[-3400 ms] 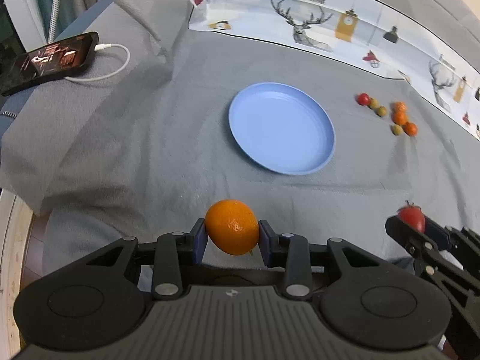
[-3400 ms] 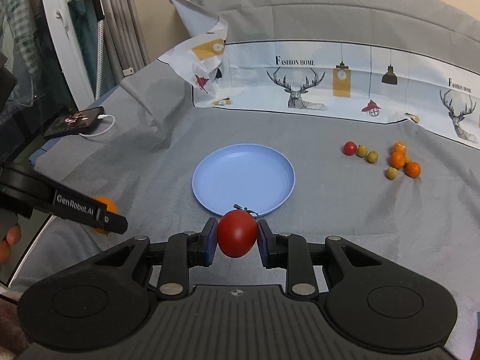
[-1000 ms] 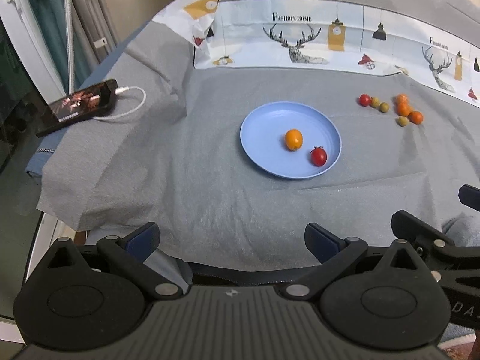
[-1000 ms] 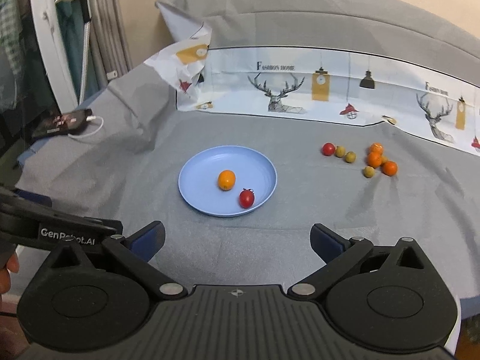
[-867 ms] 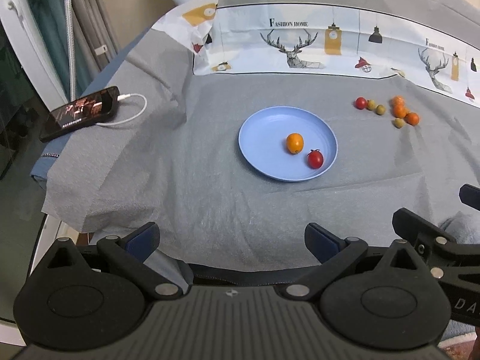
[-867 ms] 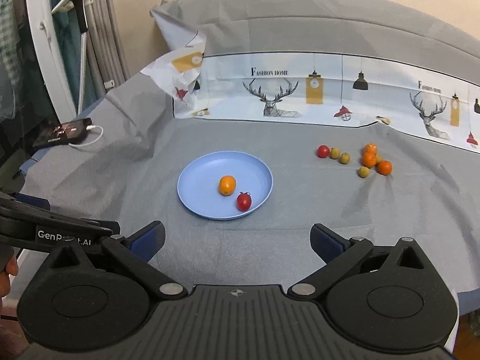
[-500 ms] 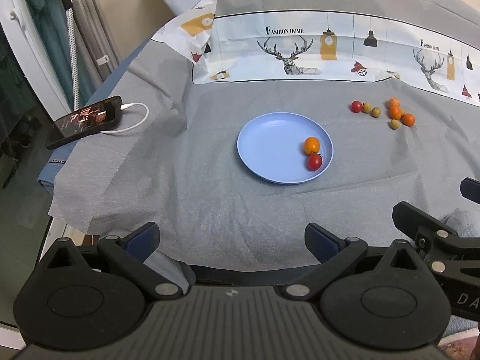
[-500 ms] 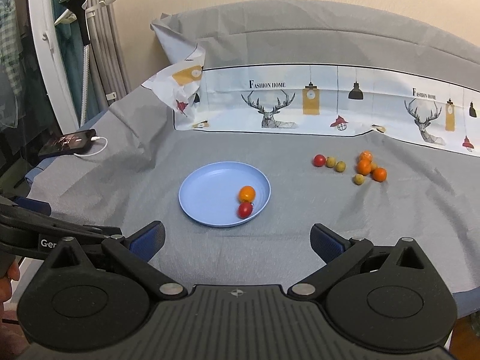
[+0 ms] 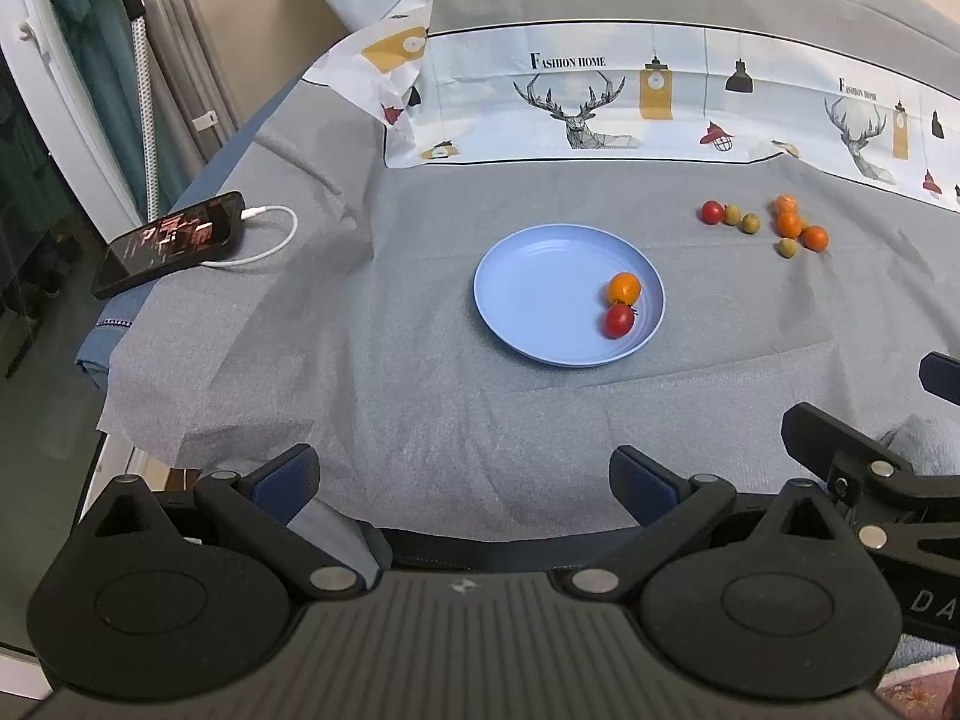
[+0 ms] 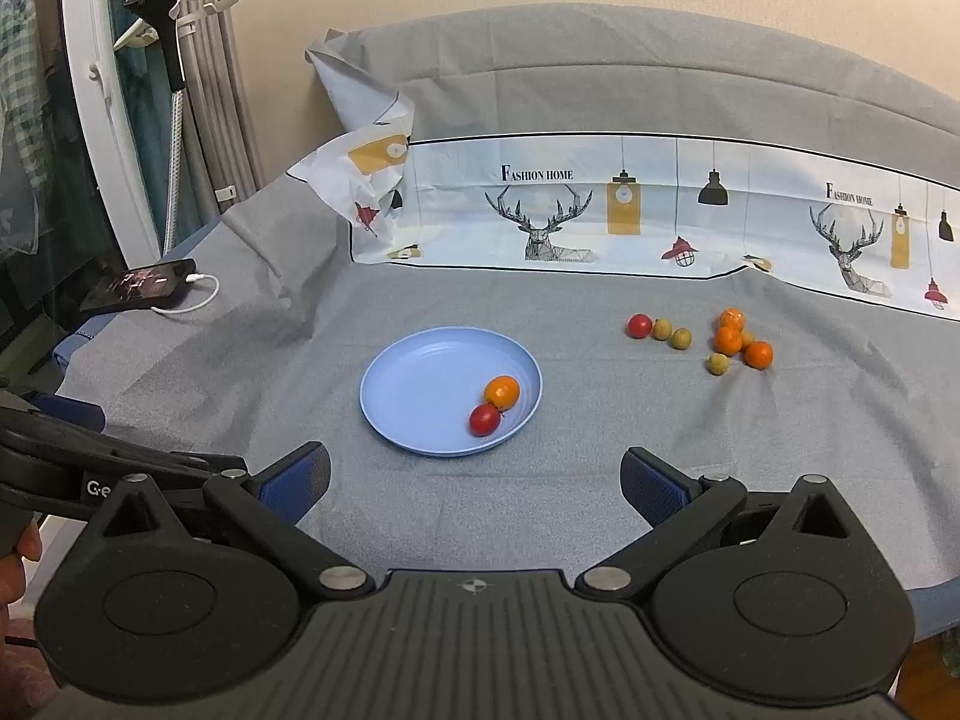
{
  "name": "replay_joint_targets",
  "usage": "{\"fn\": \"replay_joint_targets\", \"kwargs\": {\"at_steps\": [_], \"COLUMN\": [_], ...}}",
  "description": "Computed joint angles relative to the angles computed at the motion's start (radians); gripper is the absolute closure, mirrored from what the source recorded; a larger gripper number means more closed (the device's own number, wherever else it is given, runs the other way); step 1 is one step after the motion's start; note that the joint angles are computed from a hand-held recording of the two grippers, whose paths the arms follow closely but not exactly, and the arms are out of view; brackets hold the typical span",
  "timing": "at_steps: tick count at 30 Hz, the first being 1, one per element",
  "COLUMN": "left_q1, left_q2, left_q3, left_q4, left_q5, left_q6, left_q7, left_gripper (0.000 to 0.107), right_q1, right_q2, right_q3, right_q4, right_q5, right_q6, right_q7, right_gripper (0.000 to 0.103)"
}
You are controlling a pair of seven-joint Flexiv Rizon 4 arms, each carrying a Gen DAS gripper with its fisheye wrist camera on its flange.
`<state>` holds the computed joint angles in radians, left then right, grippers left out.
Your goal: Organize fruits
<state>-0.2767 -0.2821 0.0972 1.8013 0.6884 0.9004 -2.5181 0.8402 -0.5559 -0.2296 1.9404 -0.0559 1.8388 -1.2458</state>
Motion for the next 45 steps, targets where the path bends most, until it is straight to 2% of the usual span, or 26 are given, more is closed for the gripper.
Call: {"fn": "replay_joint_targets", "kwargs": {"at_steps": [29, 45], "left_q1": [0.010, 0.014], "left_q2": [-0.030, -0.069], "left_q3": [0.007, 0.015], "left_q4": [-0.006, -0.022], "left_q5": [-0.052, -0.107], "left_q6": [0.003, -0.005], "left_q7": [0.044, 0.095], "left_gripper": [0.004, 0.004], "right_q1": [-0.063, -0.154], "right_q2": [-0.020, -0.053], "right_q3": [0.054, 0.139], "right_q4": [-0.029, -0.078], "right_q5": [-0.072, -0.157], "right_q6": [-0.052, -0.116], "right_q7": [0.052, 0.113], "right_gripper": [0.001, 0.001]}}
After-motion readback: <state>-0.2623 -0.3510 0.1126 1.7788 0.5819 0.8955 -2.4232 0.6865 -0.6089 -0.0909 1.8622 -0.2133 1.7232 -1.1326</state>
